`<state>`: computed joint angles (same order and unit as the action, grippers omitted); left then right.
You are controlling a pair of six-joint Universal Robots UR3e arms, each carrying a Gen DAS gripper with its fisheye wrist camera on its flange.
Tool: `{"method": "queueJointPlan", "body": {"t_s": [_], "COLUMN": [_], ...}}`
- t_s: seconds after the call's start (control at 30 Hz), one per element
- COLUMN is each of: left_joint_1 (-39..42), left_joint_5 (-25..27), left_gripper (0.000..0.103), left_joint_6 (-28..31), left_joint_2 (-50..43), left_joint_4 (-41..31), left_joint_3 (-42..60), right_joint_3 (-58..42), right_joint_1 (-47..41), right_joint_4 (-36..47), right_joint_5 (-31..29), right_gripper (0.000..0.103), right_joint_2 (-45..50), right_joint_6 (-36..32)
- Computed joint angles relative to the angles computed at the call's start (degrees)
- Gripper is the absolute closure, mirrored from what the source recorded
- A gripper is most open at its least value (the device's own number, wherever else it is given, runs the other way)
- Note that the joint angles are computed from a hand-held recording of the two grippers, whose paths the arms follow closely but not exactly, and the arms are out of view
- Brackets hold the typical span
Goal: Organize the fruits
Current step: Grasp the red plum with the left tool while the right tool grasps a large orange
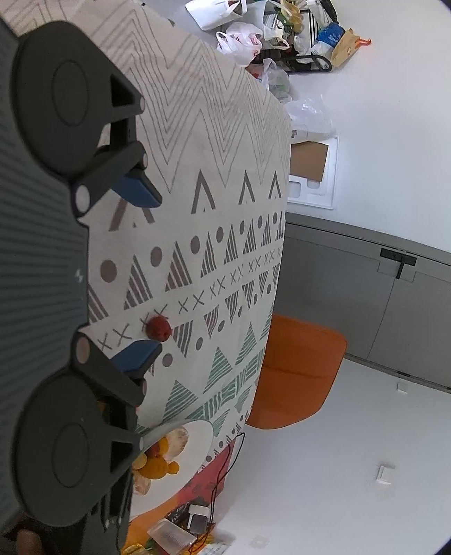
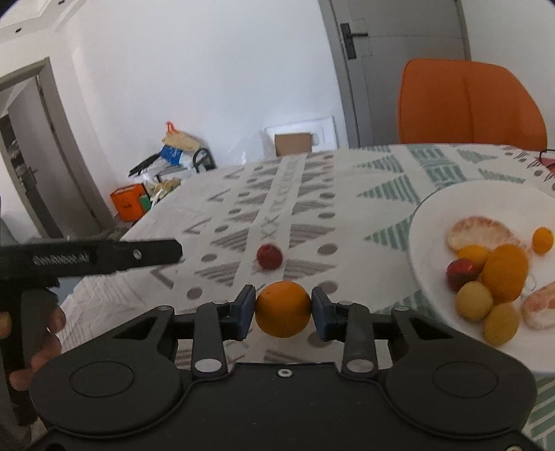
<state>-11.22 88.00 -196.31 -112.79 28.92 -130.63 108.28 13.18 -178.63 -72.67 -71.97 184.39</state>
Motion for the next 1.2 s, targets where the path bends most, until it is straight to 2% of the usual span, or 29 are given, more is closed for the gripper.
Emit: {"method": "queueJointPlan", "body": {"t_s": [0.47, 0.67, 0.8, 0.93, 1.03, 1.07, 1.1, 1.2], "left_joint_1": [-4.7, -5.8, -6.5, -6.6, -6.6, -6.6, -7.1, -7.1], "left_joint_5": [4.1, 4.0, 3.9, 2.3, 1.2, 1.1, 2.2, 1.7], "left_gripper": [0.024, 0.028, 0.038, 0.043, 0.055, 0.065, 0.08, 0.081], "left_joint_6": [0.4, 1.4, 1.4, 2.3, 2.5, 2.5, 2.5, 2.0], "left_joint_2": [-6.6, -9.2, -11.5, -13.8, -15.6, -16.3, -17.0, -16.2], "left_joint_4": [-4.8, -7.2, -10.5, -13.1, -14.4, -14.3, -13.7, -14.8], "left_joint_3": [11.0, 15.4, 19.5, 23.0, 25.2, 25.8, 26.2, 26.1], "right_joint_3": [4.8, 5.4, 5.2, 6.1, 6.4, 6.6, 6.9, 7.5], "right_joint_1": [-4.4, -6.1, -6.3, -6.6, -6.4, -6.5, -6.5, -6.7], "right_joint_4": [-11.0, -11.2, -10.4, -11.3, -11.8, -11.9, -12.0, -12.9], "right_joint_5": [0.3, 2.3, 2.3, 2.4, 1.6, 1.5, 1.5, 1.6], "right_gripper": [0.07, 0.07, 0.07, 0.07, 0.07, 0.07, 0.07, 0.07], "right_joint_2": [1.1, 1.1, 1.5, 0.7, 0.3, 0.1, -0.2, -0.7], "right_joint_6": [2.9, 4.0, 4.1, 4.7, 4.7, 4.7, 4.9, 4.9]}}
